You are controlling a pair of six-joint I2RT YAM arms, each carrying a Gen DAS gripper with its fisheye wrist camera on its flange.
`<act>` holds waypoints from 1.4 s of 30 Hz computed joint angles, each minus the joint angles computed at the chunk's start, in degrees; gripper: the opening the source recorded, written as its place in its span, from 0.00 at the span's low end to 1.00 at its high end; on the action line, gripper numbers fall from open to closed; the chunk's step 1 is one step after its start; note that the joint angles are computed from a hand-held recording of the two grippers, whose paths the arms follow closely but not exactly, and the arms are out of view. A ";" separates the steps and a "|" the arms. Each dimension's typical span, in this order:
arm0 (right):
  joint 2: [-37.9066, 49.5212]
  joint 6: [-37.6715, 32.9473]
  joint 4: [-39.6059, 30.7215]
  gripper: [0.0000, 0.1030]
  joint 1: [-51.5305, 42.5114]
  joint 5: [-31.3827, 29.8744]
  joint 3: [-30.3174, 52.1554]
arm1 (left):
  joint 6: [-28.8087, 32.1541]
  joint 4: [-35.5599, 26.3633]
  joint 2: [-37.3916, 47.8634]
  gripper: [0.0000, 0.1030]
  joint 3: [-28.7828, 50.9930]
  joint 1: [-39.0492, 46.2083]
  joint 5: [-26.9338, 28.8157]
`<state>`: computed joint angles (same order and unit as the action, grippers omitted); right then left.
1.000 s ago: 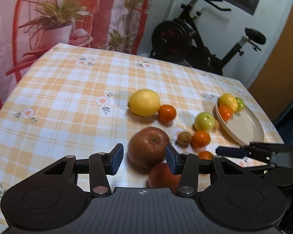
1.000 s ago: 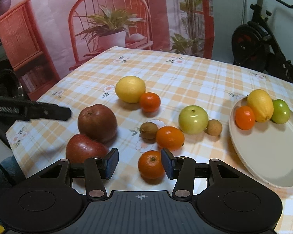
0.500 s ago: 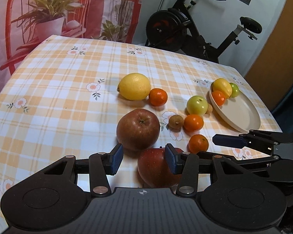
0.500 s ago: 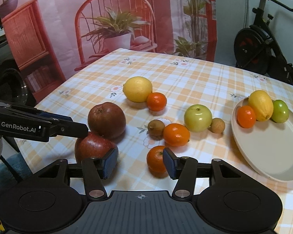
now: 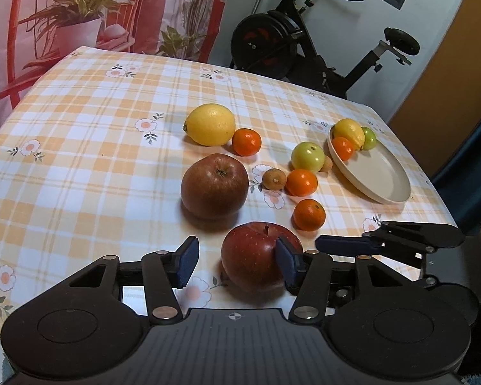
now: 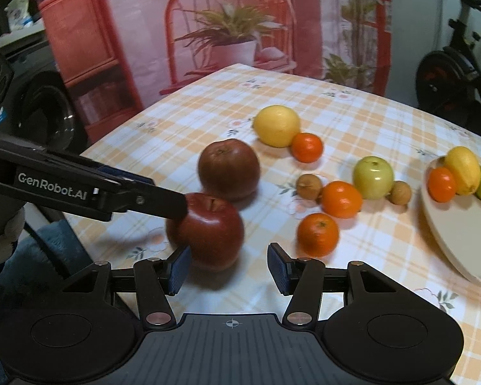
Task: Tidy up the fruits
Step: 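Close the left tool around the red apple and lift it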
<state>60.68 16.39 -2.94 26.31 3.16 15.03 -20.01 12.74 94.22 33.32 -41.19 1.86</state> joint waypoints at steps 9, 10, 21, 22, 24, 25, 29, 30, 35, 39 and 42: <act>8.60 -2.73 5.82 0.55 1.72 -1.79 2.09 | 0.21 0.17 -0.62 0.57 -1.04 0.52 1.23; 9.42 -2.90 6.38 0.55 1.34 -2.29 2.28 | 0.17 0.24 -0.64 0.57 -1.08 0.56 1.13; 9.65 -2.71 9.80 0.54 0.76 -2.86 0.17 | -4.62 0.70 0.88 0.55 0.90 3.61 5.86; 9.58 -2.66 9.95 0.54 0.93 -2.68 0.03 | -5.05 0.66 1.41 0.55 1.44 3.69 6.21; 9.28 -2.50 10.01 0.54 1.23 -2.38 -0.25 | -5.10 0.01 2.69 0.55 2.65 3.42 6.37; 9.29 -2.44 10.07 0.54 1.31 -2.28 -0.30 | -5.11 -0.30 3.35 0.55 3.13 3.21 6.37; 8.96 -2.06 10.31 0.54 1.66 -1.94 -0.72 | -5.80 0.09 5.59 0.53 4.01 3.00 7.47; 8.79 -1.95 10.42 0.54 1.60 -2.03 -0.92 | -5.87 0.44 5.83 0.53 3.95 2.97 7.70; 7.96 -1.46 11.30 0.55 0.37 -3.44 -1.99 | -5.53 2.91 6.16 0.52 2.80 3.27 8.59; 9.10 -0.84 12.82 0.55 -1.15 -5.50 -2.45 | -5.29 4.07 6.12 0.45 2.28 3.53 9.77; 9.71 -0.67 14.28 0.55 -1.94 -6.62 -2.94 | -5.44 4.41 6.31 0.45 2.26 3.58 9.90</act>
